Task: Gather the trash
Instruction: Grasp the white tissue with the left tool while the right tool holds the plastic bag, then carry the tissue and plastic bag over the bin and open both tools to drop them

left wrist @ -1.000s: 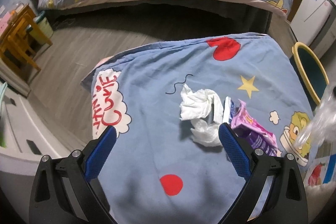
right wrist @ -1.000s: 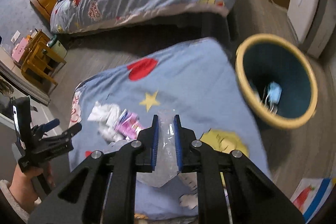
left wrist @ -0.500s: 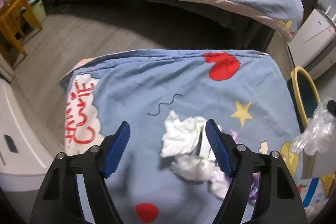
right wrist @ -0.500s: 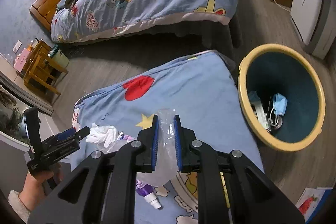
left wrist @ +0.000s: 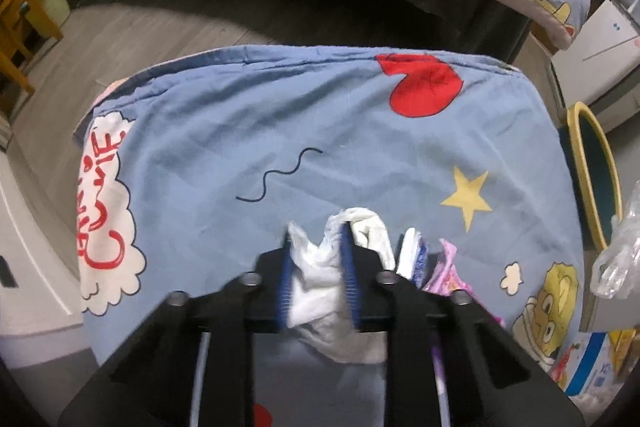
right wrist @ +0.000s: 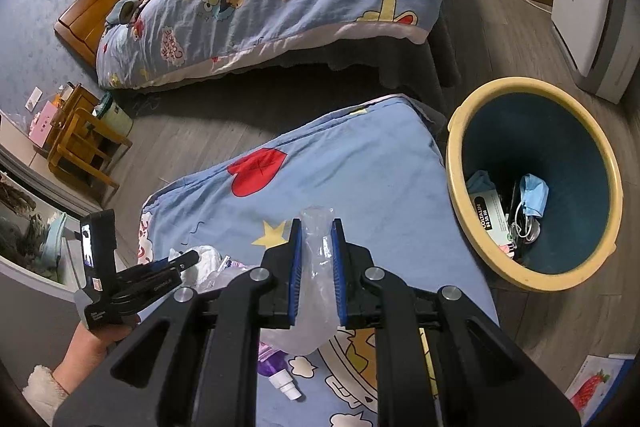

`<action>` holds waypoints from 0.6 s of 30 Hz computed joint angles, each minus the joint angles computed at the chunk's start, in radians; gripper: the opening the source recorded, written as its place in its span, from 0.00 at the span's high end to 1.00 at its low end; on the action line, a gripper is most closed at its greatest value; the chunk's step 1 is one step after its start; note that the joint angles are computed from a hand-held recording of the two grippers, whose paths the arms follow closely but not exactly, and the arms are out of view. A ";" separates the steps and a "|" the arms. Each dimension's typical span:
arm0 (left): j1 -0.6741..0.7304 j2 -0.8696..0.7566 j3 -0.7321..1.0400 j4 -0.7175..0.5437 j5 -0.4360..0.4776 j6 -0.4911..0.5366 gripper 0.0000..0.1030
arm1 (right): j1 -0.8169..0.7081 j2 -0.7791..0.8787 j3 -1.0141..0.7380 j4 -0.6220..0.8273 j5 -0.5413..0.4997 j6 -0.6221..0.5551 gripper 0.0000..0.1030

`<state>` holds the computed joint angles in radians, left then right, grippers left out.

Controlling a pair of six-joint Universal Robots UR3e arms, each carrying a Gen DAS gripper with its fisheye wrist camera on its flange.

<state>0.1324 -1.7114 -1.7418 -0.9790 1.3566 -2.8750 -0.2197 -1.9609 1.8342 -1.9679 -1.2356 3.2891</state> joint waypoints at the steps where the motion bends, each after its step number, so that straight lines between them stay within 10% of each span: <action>1: -0.004 0.009 -0.003 0.013 0.001 0.005 0.87 | -0.002 -0.002 0.001 0.000 0.002 -0.002 0.87; 18: -0.096 0.163 0.032 0.146 -0.040 0.030 0.90 | -0.045 -0.039 -0.016 0.002 -0.004 -0.005 0.87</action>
